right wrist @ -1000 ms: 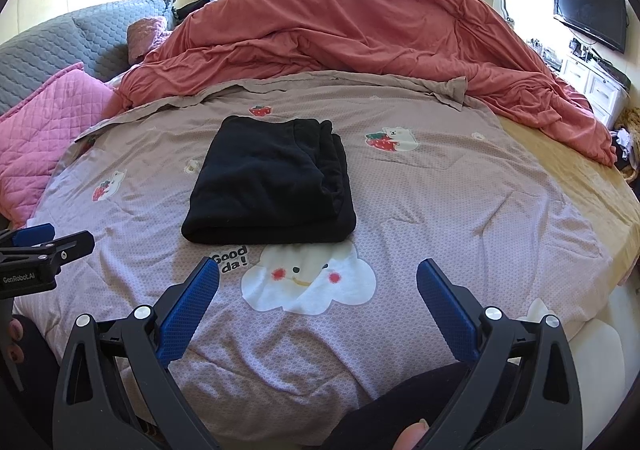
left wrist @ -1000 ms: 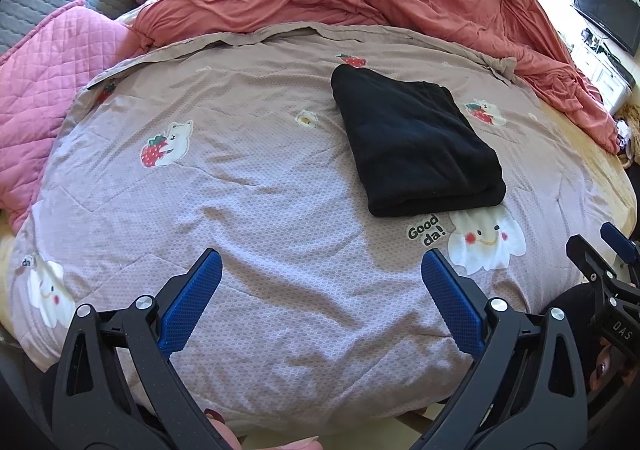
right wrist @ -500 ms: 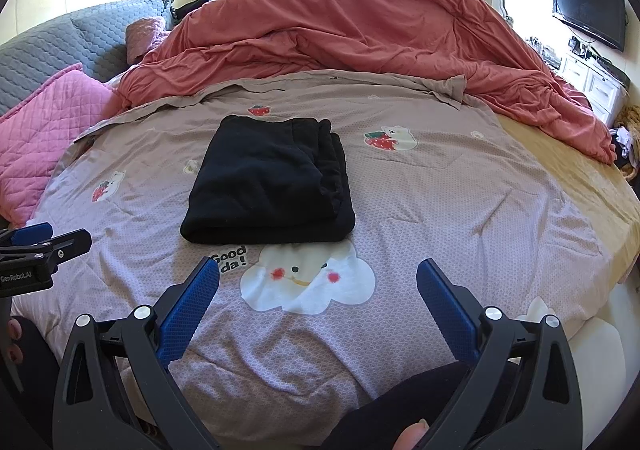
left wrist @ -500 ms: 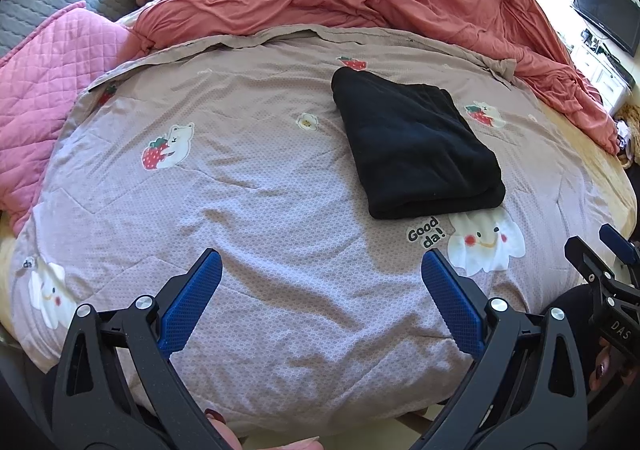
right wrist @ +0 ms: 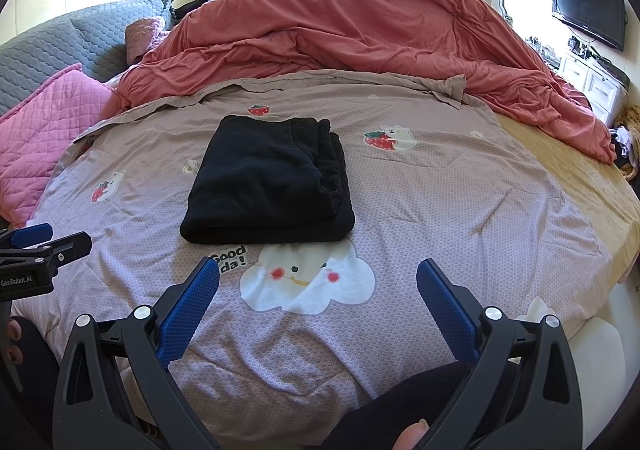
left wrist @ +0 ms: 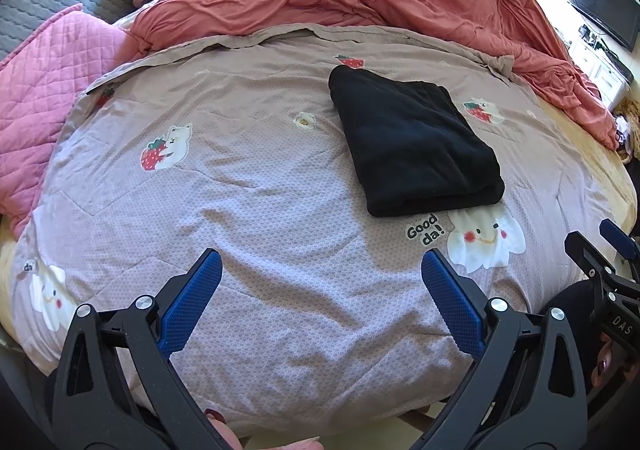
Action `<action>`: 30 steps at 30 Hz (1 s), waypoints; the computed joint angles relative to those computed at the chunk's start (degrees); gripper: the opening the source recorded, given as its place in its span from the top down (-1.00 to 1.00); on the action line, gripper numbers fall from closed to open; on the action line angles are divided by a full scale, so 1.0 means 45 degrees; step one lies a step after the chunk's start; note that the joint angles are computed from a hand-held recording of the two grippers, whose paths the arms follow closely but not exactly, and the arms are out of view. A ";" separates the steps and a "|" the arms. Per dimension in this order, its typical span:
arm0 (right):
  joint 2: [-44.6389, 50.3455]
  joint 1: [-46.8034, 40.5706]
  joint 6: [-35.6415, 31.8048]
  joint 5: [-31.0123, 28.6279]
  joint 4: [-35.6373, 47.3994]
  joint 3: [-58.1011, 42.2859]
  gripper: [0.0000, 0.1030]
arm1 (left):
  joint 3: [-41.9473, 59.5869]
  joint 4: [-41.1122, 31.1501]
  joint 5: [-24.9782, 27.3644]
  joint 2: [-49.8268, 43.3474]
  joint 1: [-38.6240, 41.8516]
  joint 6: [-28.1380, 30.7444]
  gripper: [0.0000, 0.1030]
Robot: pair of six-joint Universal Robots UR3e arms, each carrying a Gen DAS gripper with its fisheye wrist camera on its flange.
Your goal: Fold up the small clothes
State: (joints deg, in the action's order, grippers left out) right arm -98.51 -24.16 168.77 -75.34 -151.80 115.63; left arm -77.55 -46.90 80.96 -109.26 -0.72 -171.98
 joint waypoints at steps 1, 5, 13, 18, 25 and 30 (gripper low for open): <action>-0.0010 0.0046 0.0031 -0.0028 -0.0031 0.0036 -0.91 | 0.0003 0.0008 0.0018 0.0000 -0.0037 -0.0018 -0.83; 0.0022 -0.0056 0.0001 0.0024 -0.0041 0.0024 -0.91 | 0.0059 -0.0081 0.0018 -0.0012 -0.0091 0.0004 -0.83; -0.0009 -0.0126 0.0064 0.0011 -0.0189 0.0150 -0.91 | -0.0065 0.0049 -0.0102 -0.0007 -0.0104 0.0115 -0.83; -0.0345 -0.0561 0.0527 0.0105 -0.0131 0.0277 -0.91 | -0.0089 -0.0189 -0.0740 -0.0084 0.0257 0.0301 -0.83; -0.1598 -0.5066 0.0901 0.0979 -0.0271 0.0902 -0.91 | 0.1279 -0.0509 -0.0808 -0.1263 0.2135 -0.0143 -0.83; 0.0331 -0.9130 0.1163 -0.0599 -0.2107 0.1222 -0.91 | 0.5126 -0.1812 0.0329 -0.4123 0.4243 -0.0936 -0.83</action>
State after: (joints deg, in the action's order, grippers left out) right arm -97.02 -65.25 174.00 -78.04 -161.28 121.13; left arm -54.48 -55.05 82.44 -127.81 18.37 -176.19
